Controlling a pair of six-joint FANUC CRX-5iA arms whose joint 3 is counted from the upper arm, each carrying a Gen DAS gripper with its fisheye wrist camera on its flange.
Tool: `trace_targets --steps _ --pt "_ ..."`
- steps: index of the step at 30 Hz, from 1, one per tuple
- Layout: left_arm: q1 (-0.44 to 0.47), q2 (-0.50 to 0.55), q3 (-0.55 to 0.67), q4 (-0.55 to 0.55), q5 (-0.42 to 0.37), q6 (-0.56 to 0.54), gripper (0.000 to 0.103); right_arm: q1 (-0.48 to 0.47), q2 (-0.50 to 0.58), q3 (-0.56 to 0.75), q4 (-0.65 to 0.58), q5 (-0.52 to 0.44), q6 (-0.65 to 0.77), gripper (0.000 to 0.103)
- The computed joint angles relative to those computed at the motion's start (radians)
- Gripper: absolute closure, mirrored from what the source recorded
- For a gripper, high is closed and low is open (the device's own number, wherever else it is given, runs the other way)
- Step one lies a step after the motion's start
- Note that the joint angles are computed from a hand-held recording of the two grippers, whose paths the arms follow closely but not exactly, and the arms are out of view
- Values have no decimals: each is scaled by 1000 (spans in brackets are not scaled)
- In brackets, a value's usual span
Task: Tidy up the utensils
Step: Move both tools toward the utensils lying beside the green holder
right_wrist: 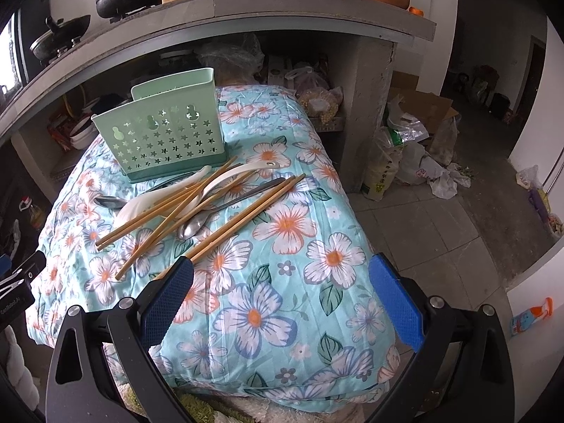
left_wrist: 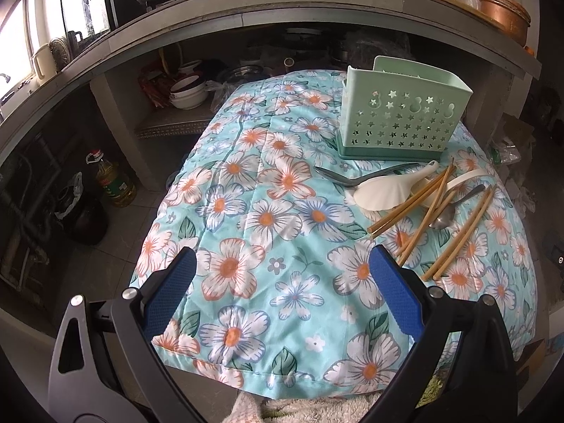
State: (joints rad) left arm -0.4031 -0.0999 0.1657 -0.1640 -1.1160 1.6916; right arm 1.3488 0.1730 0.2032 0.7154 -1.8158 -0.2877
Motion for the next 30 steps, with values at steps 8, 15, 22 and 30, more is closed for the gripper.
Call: trace_targets --steps 8,15,22,30 --pt "3 -4 -2 -6 4 8 8 -1 2 4 -4 5 3 6" --pt "7 -10 -9 -6 9 11 8 -1 2 5 -5 5 4 6" --pt "12 -14 -13 -5 12 9 8 -1 2 5 -5 5 4 6" --pt "12 -14 -13 -4 12 8 8 -2 3 6 -8 8 3 6"
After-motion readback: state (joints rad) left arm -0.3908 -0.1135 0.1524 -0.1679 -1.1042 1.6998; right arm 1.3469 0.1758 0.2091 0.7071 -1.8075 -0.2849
